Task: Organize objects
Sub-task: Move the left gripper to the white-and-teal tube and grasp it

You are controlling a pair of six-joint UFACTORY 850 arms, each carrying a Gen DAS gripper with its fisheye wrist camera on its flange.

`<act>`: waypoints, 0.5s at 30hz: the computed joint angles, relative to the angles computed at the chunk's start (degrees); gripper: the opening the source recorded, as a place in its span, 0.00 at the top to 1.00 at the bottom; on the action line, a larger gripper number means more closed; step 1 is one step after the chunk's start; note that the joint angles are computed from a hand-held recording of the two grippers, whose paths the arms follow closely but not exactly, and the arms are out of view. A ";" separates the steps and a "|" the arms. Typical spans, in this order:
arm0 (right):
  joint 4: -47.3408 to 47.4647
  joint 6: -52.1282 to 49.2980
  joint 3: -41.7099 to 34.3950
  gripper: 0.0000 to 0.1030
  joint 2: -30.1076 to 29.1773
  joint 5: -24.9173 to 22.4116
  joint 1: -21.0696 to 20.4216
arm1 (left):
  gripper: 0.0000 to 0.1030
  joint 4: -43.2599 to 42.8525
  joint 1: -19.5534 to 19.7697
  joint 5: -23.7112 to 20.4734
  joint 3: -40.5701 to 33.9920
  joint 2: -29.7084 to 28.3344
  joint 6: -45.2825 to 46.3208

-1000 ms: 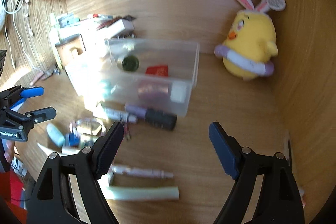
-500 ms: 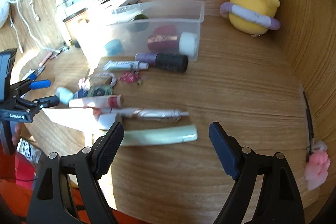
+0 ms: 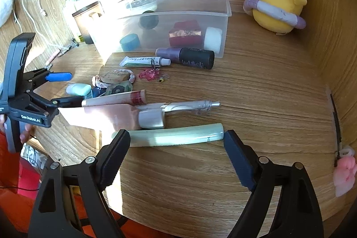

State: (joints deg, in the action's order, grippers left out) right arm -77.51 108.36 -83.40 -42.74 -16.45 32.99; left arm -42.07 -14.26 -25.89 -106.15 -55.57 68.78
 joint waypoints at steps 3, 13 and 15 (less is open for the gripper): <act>-0.60 2.55 0.14 0.18 0.05 1.01 -0.32 | 0.05 -3.53 -0.38 1.58 1.62 0.97 4.72; 2.28 3.39 -1.25 0.18 -0.80 -2.27 0.24 | 0.39 -7.40 -0.93 -0.33 2.60 1.57 9.77; 1.63 4.47 -0.33 0.18 -0.24 -2.34 0.19 | 0.46 -6.97 -0.70 -1.42 1.94 1.19 8.00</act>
